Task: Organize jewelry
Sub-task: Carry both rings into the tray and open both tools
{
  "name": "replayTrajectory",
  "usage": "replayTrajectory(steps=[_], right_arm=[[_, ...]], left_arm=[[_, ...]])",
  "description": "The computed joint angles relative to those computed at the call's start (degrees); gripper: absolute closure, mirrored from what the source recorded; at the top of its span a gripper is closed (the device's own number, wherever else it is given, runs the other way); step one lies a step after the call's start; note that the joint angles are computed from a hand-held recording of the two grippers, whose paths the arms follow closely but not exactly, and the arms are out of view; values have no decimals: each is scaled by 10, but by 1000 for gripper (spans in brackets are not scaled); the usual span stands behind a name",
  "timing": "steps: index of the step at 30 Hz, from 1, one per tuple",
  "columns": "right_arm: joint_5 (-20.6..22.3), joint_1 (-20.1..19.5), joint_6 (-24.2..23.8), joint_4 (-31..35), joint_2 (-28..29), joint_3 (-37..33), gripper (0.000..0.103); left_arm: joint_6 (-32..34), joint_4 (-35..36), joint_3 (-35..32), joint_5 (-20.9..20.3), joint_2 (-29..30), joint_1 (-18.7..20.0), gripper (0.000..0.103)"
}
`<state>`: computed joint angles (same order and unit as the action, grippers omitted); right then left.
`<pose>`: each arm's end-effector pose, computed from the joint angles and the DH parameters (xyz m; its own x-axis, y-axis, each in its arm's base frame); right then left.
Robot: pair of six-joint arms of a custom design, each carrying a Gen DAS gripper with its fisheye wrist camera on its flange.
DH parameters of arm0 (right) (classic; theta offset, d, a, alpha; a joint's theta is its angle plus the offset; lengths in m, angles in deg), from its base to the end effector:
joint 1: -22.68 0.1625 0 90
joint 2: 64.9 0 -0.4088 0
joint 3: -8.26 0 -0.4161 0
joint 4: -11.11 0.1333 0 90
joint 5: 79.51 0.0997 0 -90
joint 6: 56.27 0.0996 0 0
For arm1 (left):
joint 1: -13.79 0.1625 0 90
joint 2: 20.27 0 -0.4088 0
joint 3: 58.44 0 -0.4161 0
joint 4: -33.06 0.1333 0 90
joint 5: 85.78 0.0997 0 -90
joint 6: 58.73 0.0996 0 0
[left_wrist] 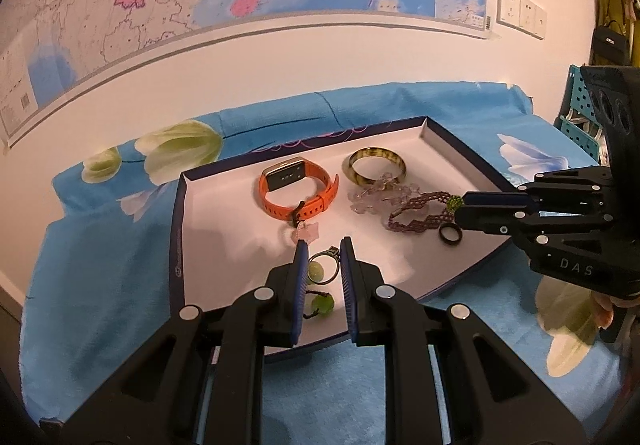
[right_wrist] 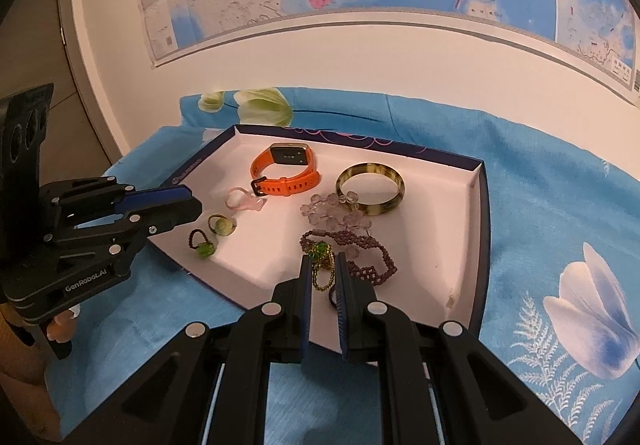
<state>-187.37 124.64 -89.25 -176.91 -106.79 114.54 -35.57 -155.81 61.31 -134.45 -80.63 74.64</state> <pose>0.2289 -0.5849 0.0365 -0.7167 -0.4695 0.5157 -0.6708 0.6664 -0.3256 -0.0885 -0.5673 0.1654 -0.6431 0.2643 -0.7187 0.6840 0.6201 -0.3841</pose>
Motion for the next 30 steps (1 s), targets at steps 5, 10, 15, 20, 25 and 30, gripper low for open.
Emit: replayTrajectory(steps=[5,10,15,20,25,30], right_arm=[[-4,-1,3,1,5,-7,93],[-7,-1,4,0,9,-11,93],[-13,-1,7,3,14,-19,93],[-25,-1,9,9,23,-31,93],[-37,0,8,6,31,-38,85],[-34,1,8,-11,28,-30,78]], left_arm=[[-2,0,-4,3,3,5,86],[-6,0,-7,6,5,7,86],[-8,0,-10,10,7,9,86],[-17,9,-21,19,14,16,86],[-37,30,-30,19,15,28,85],[-53,35,-28,22,10,31,63]])
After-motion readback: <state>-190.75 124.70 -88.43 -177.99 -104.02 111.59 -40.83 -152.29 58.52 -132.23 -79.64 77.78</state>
